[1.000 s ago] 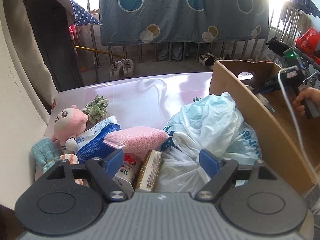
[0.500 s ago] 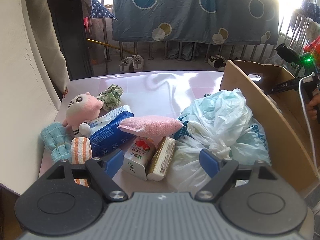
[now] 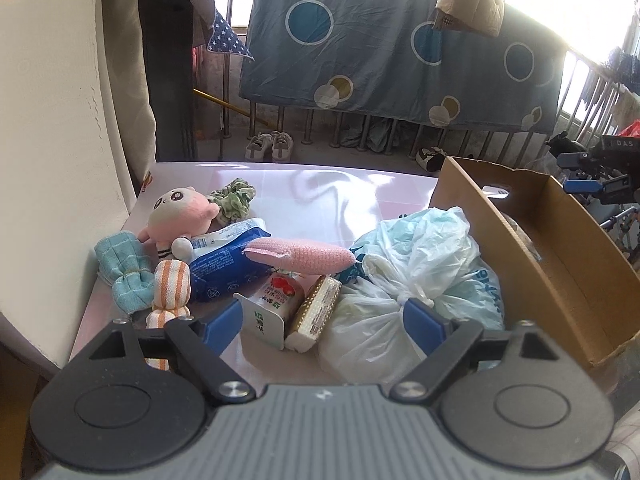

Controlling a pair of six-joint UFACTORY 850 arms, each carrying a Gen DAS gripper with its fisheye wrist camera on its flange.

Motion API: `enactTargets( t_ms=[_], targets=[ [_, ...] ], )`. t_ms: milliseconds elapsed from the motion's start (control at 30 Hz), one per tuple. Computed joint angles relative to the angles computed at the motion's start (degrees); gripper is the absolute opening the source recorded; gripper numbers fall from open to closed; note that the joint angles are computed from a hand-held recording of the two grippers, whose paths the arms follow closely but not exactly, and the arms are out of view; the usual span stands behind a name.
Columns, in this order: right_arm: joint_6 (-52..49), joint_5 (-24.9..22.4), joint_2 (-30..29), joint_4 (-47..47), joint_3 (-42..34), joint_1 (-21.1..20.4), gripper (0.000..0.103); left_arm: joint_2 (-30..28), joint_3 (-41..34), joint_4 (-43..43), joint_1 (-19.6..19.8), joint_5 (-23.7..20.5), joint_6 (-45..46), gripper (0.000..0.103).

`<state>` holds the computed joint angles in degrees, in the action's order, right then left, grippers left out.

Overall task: Organize soft objects
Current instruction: 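Move the right gripper to the pink sponge and close on it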

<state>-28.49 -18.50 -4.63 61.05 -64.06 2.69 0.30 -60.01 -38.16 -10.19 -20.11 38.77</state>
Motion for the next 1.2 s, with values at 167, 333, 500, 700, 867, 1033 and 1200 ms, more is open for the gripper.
enactTargets(
  t_ms=[167,333,500,700,867,1033,1200],
  targets=[
    [0.1,-3.9,1.2,6.1,-0.8,2.9,0.061,2.4,2.0,-3.2,1.0,-0.2,2.4,0.09],
    [4.7,-6.2,-0.4,4.7,-3.7,7.3,0.061,4.2,3.6,-6.7,2.7,-0.3,5.8,0.092],
    [8.7,-8.5,-3.8,2.3,-8.3,10.6,0.061,5.1,5.2,-11.2,4.9,0.5,10.4,0.092],
    [11.0,-11.3,-10.5,2.6,-15.1,12.9,0.061,2.9,4.7,-19.2,7.8,-0.1,17.3,0.092],
    [16.6,-14.1,-19.0,-1.6,-23.7,14.0,0.061,-1.5,1.5,-24.1,9.0,-1.7,20.9,0.088],
    [27.0,-18.6,-30.5,-9.0,-36.1,14.4,0.061,-8.0,-4.3,-26.3,9.0,-4.5,20.2,0.075],
    [37.5,-24.3,-42.7,-17.9,-51.1,14.7,0.061,-16.1,-13.0,-19.2,7.7,-6.2,7.9,0.063]
  ],
)
